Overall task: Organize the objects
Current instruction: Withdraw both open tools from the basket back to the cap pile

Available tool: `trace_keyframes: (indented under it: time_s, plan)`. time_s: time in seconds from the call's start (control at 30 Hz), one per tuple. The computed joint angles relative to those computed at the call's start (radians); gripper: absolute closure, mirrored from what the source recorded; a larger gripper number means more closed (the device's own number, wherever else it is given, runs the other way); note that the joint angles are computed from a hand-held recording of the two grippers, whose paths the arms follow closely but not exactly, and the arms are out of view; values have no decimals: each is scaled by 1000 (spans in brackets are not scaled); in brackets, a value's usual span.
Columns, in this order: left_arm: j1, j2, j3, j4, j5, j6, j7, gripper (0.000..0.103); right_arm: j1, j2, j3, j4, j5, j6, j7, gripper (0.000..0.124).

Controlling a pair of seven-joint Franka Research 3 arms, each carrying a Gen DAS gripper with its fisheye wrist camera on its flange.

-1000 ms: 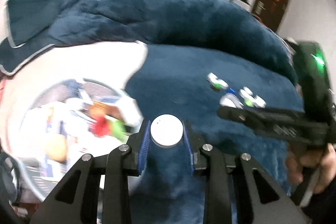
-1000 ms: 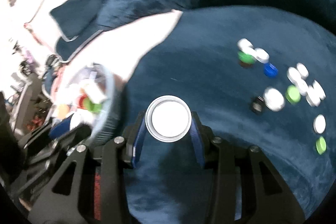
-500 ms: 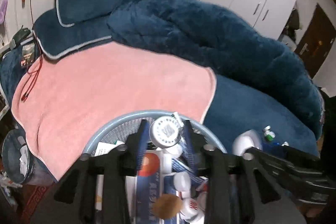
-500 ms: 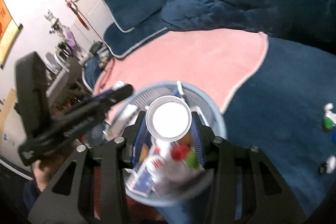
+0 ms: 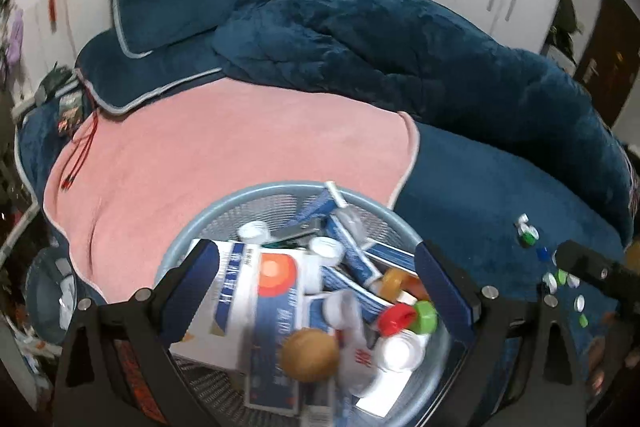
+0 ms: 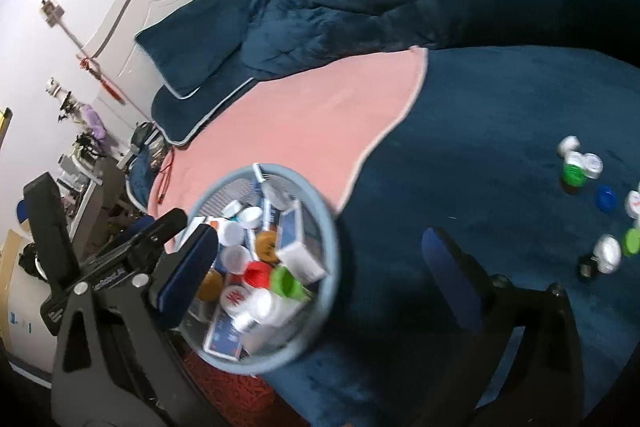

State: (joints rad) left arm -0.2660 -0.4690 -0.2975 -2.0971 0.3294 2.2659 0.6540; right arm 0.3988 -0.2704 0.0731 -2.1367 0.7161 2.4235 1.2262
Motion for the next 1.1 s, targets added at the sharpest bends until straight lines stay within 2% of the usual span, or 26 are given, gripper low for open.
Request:
trace_keyframes:
  time_s: [0.37, 0.6, 0.8, 1.1]
  plan:
    - [-55, 155, -65, 170, 38, -6, 16, 4, -103, -139, -51, -70, -164, -58, 33, 21]
    - [-111, 297, -87, 294, 75, -19, 30, 4, -188, -167, -102, -88, -228, -98, 19, 21]
    - [-178, 436, -92, 411, 108, -36, 47, 3, -266, -136, -130, -102, -258, -99, 26, 21]
    - [-304, 672, -69, 617, 126, -72, 117, 3, -385, -39, -175, -72, -307, -106, 71, 21]
